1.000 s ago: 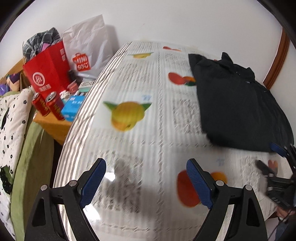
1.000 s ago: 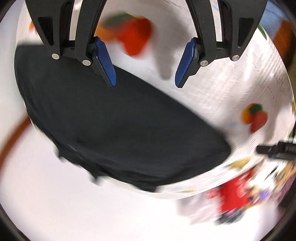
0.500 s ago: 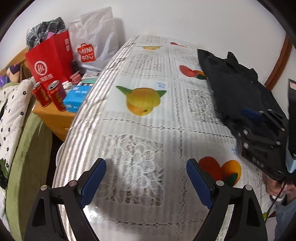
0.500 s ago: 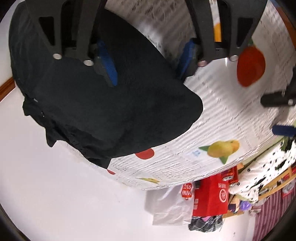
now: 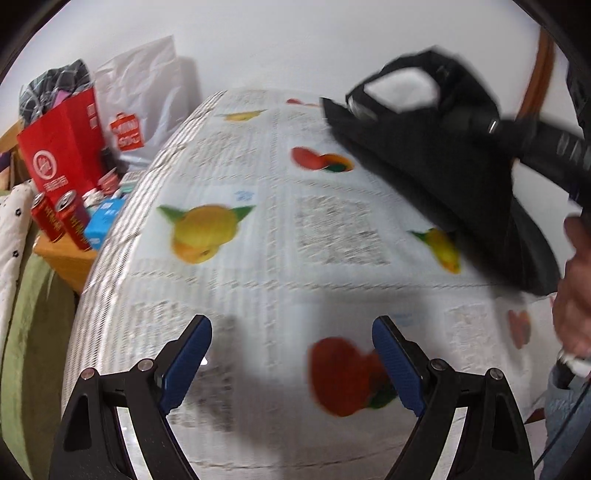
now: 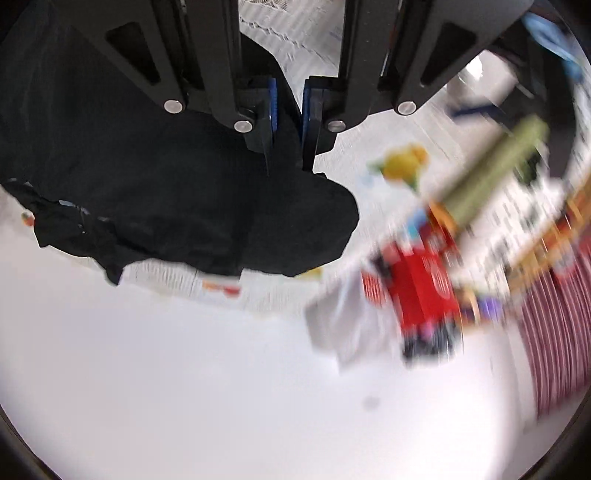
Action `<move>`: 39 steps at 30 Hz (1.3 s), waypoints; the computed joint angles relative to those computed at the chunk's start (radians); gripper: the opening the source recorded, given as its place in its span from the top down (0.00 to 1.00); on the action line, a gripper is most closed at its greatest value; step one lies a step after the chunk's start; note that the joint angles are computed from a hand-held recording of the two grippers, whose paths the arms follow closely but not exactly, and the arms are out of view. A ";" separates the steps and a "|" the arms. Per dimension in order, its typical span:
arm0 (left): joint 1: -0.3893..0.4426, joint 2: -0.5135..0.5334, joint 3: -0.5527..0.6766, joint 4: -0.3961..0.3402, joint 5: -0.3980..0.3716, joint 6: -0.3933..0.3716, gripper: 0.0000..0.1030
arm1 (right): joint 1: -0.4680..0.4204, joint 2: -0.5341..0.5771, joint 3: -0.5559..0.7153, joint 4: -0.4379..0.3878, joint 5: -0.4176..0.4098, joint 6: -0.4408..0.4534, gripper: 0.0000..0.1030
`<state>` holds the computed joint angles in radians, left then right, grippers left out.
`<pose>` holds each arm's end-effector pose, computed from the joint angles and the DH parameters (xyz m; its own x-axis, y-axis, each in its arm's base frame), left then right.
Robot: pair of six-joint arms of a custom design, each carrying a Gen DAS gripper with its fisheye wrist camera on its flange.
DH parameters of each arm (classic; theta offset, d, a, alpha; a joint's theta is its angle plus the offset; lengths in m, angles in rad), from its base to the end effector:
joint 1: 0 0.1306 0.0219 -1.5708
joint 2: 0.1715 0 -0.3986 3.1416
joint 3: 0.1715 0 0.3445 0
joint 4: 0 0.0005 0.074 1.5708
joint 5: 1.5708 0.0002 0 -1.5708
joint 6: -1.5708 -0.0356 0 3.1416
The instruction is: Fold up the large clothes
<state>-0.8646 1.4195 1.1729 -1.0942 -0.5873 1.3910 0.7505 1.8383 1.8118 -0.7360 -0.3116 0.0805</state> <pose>0.2661 -0.2823 0.3441 -0.6555 -0.4936 -0.5716 -0.5231 0.8427 -0.1278 0.4416 0.4261 0.4076 -0.4383 -0.5134 -0.7378 -0.8493 0.5053 0.1529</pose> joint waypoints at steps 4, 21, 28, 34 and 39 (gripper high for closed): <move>0.000 0.034 0.050 0.054 -0.015 -0.065 0.14 | -0.123 -0.072 -0.077 0.169 -0.152 -0.194 0.91; 0.000 0.403 0.491 0.152 0.077 -0.382 0.14 | -0.439 -0.073 -0.255 0.090 -0.013 -0.181 0.76; 0.012 0.523 0.635 0.099 0.125 -0.387 0.23 | -0.488 -0.073 -0.287 0.108 0.187 0.009 0.66; 0.008 0.564 0.683 0.102 0.116 -0.392 0.33 | -0.507 -0.019 -0.241 0.066 0.184 0.078 0.66; 0.002 0.560 0.674 0.108 0.103 -0.364 0.44 | -0.485 -0.009 -0.245 0.085 0.252 0.118 0.66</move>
